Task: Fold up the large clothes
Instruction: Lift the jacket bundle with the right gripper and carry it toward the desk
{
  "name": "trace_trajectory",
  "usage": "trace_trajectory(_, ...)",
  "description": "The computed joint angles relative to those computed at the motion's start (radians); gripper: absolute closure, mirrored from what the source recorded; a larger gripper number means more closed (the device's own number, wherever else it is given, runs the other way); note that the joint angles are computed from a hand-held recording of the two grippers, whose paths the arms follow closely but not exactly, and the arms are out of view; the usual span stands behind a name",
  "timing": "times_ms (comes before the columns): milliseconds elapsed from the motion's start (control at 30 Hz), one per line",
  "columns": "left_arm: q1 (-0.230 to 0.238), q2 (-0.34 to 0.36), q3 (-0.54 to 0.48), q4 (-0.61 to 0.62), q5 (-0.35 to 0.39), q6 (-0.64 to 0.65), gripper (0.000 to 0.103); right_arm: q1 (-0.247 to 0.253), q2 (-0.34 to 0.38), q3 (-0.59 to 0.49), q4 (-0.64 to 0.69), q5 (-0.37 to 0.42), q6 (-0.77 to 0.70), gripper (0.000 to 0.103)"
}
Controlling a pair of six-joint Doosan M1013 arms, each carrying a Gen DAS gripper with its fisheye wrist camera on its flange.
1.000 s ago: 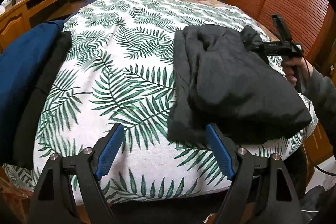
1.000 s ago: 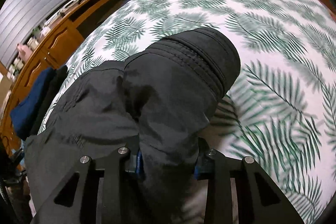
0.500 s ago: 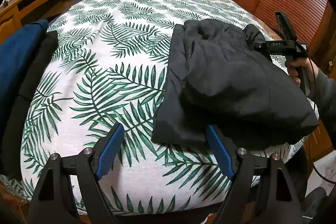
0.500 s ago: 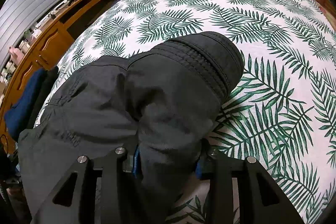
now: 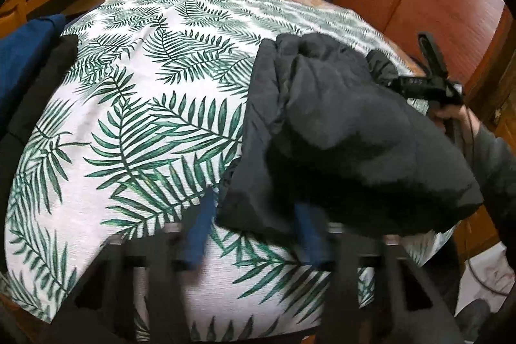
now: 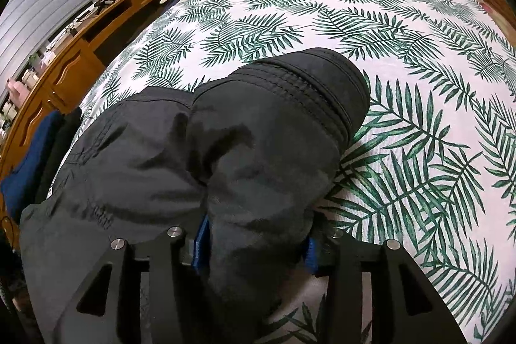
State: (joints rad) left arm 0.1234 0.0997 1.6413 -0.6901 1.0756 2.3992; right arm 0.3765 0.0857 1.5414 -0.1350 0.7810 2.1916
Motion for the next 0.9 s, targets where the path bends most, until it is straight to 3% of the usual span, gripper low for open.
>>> trace_trajectory(133, 0.022, 0.011, 0.000, -0.060, 0.035, -0.011, 0.079, -0.001, 0.001, -0.003, 0.004, 0.004, 0.021, 0.057)
trace_trajectory(300, 0.022, -0.018, 0.021, -0.077, 0.008, 0.021, 0.090, 0.031, -0.012, 0.000, -0.088, -0.008, 0.029, 0.070)
trace_trajectory(700, 0.013, -0.099, 0.049, -0.117, -0.067, 0.050, 0.094, 0.099, -0.139, 0.097, -0.243, -0.073, 0.157, 0.078)
trace_trajectory(900, 0.021, -0.110, 0.055, -0.142, -0.079, 0.085, 0.094, 0.134, -0.136, 0.075, -0.323, -0.053, 0.168, 0.080)
